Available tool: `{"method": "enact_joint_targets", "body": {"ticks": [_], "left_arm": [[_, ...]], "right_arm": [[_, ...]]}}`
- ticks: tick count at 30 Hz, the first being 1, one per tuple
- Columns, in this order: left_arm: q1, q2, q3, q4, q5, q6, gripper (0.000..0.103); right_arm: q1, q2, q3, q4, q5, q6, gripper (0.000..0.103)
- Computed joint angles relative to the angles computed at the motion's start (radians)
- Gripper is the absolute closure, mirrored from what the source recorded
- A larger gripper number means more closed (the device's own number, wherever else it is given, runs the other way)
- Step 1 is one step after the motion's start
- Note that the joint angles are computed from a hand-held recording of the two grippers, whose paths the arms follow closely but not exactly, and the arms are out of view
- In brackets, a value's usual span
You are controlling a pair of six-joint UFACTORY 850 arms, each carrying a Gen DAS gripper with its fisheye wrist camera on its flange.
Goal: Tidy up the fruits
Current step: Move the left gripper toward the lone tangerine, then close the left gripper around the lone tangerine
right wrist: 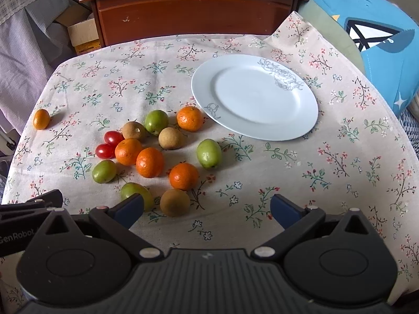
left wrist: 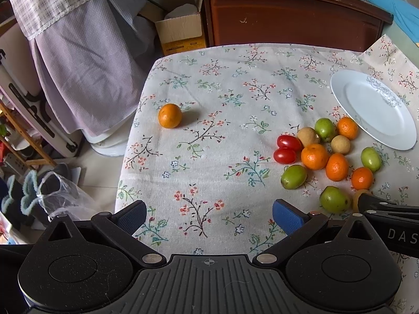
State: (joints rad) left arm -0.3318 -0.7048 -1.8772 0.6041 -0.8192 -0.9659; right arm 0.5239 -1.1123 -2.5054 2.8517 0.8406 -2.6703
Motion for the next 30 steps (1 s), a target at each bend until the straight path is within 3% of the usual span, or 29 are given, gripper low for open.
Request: {"method": "enact_joint_targets", "body": {"ticks": [11,19,25,30], "left_arm": [[0.01,0.007,0.011,-0.012,0.024,0.007,0.0],[0.069,0.025,0.036,-0.031,0.091,-0.052,0.001],[0.104,-0.042,-0.055,0.004,0.094,-0.018,0.001],[0.135,-0.074,-0.085,0.051,0.168,-0.026,0.001]], "right_arm": [[-0.003,0.017,0.032,0.02,-0.032,-0.014,0.001],[-0.022,0.054,0.092,0.099,-0.093,-0.028,0.001],[-0.036,0.084,0.147,0.18,-0.141,-0.085,0.002],[-0.049,0.122,0.219,0.243,-0.2,-0.119,0.002]]}}
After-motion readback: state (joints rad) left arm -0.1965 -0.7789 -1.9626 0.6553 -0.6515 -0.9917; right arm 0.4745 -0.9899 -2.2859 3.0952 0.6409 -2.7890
